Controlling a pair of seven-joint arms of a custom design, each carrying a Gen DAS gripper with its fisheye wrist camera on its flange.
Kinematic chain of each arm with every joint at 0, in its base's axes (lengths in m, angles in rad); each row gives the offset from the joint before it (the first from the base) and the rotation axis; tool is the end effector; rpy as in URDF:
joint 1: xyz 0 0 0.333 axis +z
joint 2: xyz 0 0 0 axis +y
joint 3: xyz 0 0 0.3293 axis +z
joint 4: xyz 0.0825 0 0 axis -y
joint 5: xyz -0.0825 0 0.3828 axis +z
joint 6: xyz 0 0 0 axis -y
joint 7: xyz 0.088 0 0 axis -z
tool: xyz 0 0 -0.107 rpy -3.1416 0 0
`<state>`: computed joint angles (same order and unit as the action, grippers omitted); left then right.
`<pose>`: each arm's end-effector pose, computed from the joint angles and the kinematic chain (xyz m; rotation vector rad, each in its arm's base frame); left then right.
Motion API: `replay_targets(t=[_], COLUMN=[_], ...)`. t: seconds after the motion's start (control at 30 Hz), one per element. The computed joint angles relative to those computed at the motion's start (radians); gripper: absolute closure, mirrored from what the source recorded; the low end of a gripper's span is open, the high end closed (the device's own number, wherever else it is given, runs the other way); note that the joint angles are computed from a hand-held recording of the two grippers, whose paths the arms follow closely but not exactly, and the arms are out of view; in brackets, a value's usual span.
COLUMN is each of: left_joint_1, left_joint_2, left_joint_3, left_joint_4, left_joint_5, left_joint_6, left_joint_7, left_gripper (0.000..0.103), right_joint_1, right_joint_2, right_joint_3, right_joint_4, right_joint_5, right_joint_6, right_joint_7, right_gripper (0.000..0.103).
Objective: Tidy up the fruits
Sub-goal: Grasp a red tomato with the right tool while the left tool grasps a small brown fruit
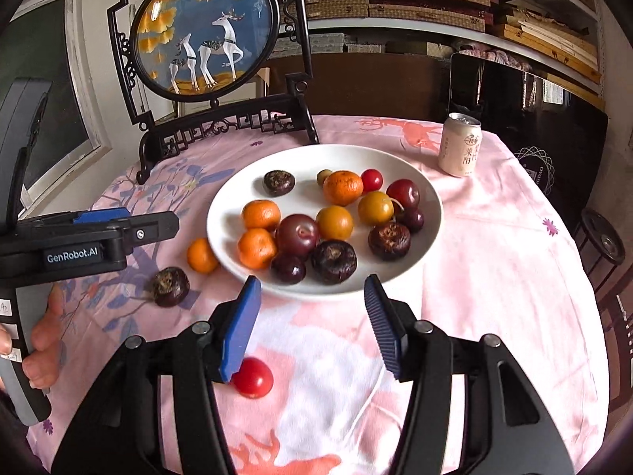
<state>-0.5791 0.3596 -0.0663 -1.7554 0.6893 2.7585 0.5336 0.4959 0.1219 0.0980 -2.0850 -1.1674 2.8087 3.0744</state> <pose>0.5410 -0.4336 0.4448 -1.6972 1.9859 -0.8751 0.4688 0.3682 0.4277 -1.7764 1.6049 -0.6440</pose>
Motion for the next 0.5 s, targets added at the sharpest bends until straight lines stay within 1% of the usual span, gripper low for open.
replay_targets(t=[0.07,0.13,0.27,0.37,0.5], left_joint_1=[-0.002,0.004,0.015,0.025,0.024], left_joint_2=[-0.023,-0.043,-0.074,-0.083,-0.085], left_joint_3=[0.003,-0.002,-0.011,-0.019,-0.019], left_joint_4=[-0.043,-0.087,-0.155,-0.182,-0.194], left_joint_5=[0.011,0.014,0.019,0.026,0.052], left_joint_6=[0.017,0.035,0.059,0.070,0.062], left_joint_7=[-0.021,-0.033,-0.056,-0.057,-0.071], left_gripper=[0.017,0.017,0.017,0.017,0.017], right_joint_1=[0.005,0.006,0.026,0.041,0.059], right_joint_2=[-0.012,-0.021,-0.018,0.005,0.031], right_joint_3=[0.011,0.022,0.042,0.048,0.040], right_joint_4=[-0.026,-0.051,-0.065,-0.054,-0.035], right_joint_5=[0.030,0.068,0.117,0.164,0.186], right_joint_6=[-0.004,0.011,-0.027,-0.050,-0.070], right_joint_7=[-0.031,-0.079,-0.152,-0.213,-0.238], right_gripper=[0.047,0.047,0.047,0.047,0.047])
